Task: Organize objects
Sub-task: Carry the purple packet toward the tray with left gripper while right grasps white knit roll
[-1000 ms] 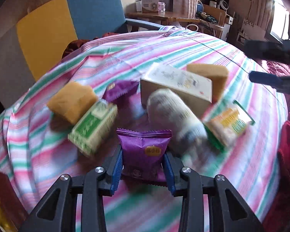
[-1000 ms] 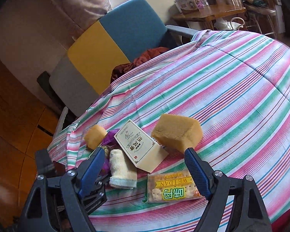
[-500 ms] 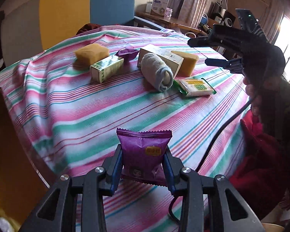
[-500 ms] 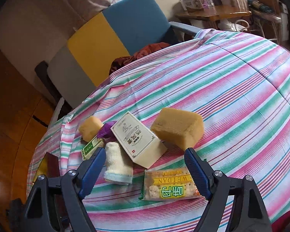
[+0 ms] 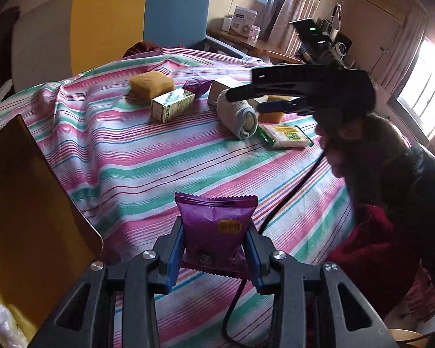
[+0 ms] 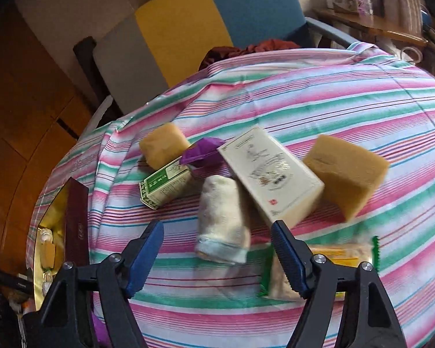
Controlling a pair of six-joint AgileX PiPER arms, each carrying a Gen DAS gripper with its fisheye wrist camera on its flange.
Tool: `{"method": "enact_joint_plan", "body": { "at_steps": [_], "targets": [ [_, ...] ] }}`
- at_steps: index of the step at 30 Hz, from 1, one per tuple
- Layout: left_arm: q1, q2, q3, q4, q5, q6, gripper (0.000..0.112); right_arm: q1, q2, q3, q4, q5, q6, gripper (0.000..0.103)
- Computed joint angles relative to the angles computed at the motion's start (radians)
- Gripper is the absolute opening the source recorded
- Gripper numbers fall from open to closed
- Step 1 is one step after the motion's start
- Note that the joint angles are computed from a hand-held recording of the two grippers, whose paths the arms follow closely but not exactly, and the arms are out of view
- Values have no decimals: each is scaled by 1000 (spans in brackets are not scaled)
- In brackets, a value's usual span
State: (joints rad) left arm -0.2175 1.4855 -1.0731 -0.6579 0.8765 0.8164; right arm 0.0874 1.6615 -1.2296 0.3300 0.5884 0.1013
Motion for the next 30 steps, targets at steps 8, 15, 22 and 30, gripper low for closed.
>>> {"method": "enact_joint_plan", "body": {
  "at_steps": [8,15,22,30],
  "targets": [
    [35,-22,13,-15,35,11,38,49,198,-212,-184,90,158,48],
    [52,-33,18,-41,49,29,38,142,163,-216,-317,188,145,44],
    [58,-65,35,-36,48,29,38,184,61,-40,-327,76,130,45],
    [179,-98,-9,-65,109,22,38,151,60,-28,-253,54,74,45]
  ]
}}
